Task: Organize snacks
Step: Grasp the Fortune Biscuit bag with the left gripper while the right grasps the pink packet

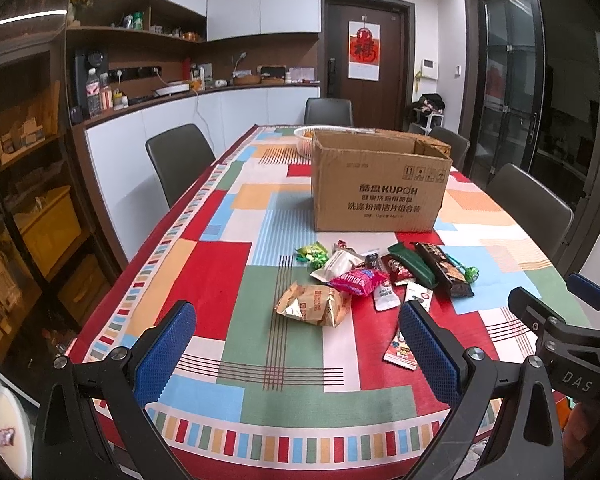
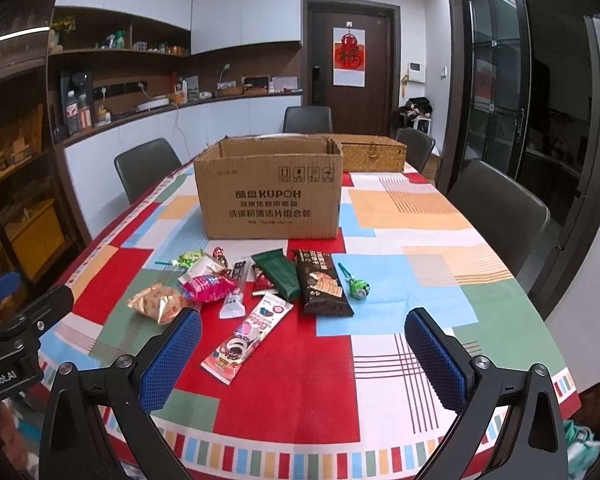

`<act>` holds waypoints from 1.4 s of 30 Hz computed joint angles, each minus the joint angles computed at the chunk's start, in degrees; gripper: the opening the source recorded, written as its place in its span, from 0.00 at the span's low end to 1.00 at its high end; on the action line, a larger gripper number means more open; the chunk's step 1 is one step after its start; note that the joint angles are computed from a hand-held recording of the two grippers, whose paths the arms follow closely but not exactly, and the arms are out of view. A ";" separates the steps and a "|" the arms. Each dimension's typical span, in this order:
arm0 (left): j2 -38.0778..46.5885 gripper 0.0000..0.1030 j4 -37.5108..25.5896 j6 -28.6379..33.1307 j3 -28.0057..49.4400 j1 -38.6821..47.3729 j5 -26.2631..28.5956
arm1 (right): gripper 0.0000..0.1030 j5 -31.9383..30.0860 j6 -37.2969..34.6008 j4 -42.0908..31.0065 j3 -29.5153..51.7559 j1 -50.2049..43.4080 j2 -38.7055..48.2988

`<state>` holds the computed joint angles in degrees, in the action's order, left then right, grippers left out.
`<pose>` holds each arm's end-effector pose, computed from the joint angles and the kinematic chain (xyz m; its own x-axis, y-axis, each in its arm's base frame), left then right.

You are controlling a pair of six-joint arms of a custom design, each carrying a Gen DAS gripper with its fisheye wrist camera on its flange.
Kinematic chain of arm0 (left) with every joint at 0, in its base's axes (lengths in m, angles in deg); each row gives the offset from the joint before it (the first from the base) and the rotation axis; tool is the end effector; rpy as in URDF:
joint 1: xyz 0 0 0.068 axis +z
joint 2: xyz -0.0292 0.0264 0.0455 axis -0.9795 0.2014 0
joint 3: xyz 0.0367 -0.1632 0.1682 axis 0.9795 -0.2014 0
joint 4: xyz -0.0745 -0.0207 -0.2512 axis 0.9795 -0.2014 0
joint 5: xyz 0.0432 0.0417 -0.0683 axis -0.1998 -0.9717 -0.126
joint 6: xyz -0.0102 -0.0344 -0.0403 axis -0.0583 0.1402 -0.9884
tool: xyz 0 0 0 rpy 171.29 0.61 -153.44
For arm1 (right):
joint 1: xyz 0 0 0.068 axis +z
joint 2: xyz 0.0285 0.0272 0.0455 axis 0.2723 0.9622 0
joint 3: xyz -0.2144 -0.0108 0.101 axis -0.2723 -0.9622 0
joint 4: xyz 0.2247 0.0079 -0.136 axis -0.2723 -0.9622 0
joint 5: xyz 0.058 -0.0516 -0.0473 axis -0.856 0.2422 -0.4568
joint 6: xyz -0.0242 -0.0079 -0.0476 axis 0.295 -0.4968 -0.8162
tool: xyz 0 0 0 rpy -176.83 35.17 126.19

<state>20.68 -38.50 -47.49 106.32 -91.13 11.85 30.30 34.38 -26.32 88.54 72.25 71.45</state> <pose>0.2657 -0.0645 0.2067 -0.5410 0.2039 -0.8159 0.3596 0.9331 -0.0052 0.2035 0.2550 0.1809 -0.5288 0.1925 -0.8266 0.3511 0.9363 -0.0066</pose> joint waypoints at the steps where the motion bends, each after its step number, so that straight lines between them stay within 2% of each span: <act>1: 1.12 1.00 -0.27 0.00 0.91 0.04 0.03 | 0.99 -0.59 -0.70 0.27 0.22 -0.39 0.21; 19: 22.31 1.00 -6.59 -0.07 17.90 0.53 -0.09 | 0.99 -13.76 -13.53 4.96 7.91 -10.21 9.06; 27: 31.70 1.00 -9.74 1.35 26.16 0.60 0.58 | 0.98 -21.91 -18.00 6.84 12.35 -15.10 14.72; 33: 38.23 1.00 -11.68 3.76 31.95 0.09 0.97 | 0.94 -26.93 -19.76 7.92 14.82 -17.80 18.37; 42: 47.41 1.00 -14.09 7.16 40.47 -0.31 3.46 | 0.82 -33.77 -21.70 8.87 17.79 -21.10 22.64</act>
<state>68.09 -52.59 -40.33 146.79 -91.43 15.31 -3.48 12.68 -17.46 106.33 51.15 94.09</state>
